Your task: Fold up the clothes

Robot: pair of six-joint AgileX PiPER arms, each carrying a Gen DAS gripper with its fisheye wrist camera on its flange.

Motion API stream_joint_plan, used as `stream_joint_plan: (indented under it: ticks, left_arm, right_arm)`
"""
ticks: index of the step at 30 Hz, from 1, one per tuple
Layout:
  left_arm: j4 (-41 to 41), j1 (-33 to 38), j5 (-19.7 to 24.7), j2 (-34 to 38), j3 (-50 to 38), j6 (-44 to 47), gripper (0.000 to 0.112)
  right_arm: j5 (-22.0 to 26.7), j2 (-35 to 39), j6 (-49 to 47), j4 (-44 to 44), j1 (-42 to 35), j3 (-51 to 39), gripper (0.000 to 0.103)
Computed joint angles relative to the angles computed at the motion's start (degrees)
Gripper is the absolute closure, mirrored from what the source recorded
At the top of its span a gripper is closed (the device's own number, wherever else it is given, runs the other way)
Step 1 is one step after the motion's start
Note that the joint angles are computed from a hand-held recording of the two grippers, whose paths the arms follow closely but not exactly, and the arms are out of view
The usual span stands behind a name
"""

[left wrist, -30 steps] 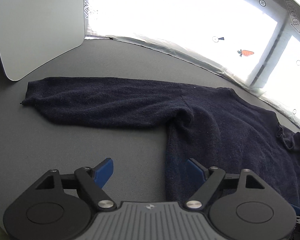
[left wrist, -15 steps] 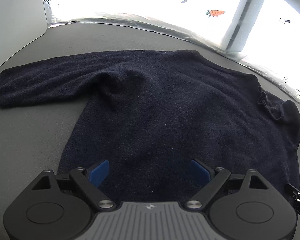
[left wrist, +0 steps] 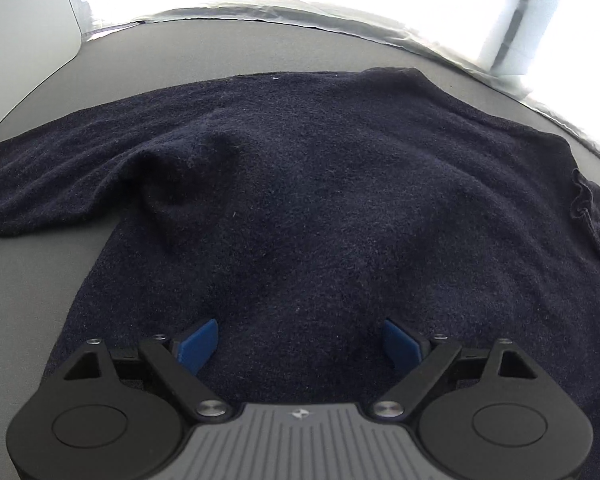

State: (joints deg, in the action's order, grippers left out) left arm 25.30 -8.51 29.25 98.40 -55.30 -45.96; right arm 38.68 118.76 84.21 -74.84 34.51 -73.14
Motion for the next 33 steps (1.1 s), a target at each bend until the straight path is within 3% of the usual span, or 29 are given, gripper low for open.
stream_joint_plan:
  ticks: [4,6,10,13,16,19,25,29,31,33]
  left_arm:
    - [2.1,-0.5,-1.0,1.0,0.2,-0.4,0.012]
    - [0.9,0.2,-1.4,1.2,0.2,1.3,0.009]
    - [3.0,-0.3,-2.8,1.1,1.3,-1.0,0.009]
    - [5.4,-0.8,-3.9,0.9,2.4,-3.8,0.009]
    - [8.2,-1.3,-4.7,1.0,3.0,-7.0,0.009]
    - [11.0,-1.7,-5.2,1.1,3.4,-10.2,0.009]
    - [16.2,-2.4,-6.1,0.8,4.8,-16.1,0.009]
    - [21.5,-2.9,-7.5,0.8,6.1,-21.4,0.009]
    - [23.6,-3.0,-8.1,0.9,6.5,-23.4,0.009]
    - [23.2,-2.9,-8.3,1.0,6.4,-22.7,0.009]
  right_arm:
    - [3.4,5.9,-5.1,3.4,-2.2,-7.9,0.054]
    - [6.1,5.9,-2.1,3.3,-2.5,-7.8,0.055]
    - [12.8,-0.1,13.4,-0.1,-1.2,1.5,0.057]
    - [10.0,-9.2,25.4,-1.1,-0.7,15.1,0.045]
    - [7.3,-13.2,29.7,-2.8,0.9,23.9,0.035]
    - [6.5,-12.6,26.6,-2.4,3.7,25.8,0.036]
    - [11.6,-10.7,21.3,-5.9,10.3,21.9,0.035]
    - [8.4,-7.7,13.3,-11.4,10.7,16.9,0.038]
    - [5.7,-5.1,4.6,-10.4,10.2,12.6,0.039]
    - [5.9,-1.8,-3.0,-8.7,10.0,8.4,0.05]
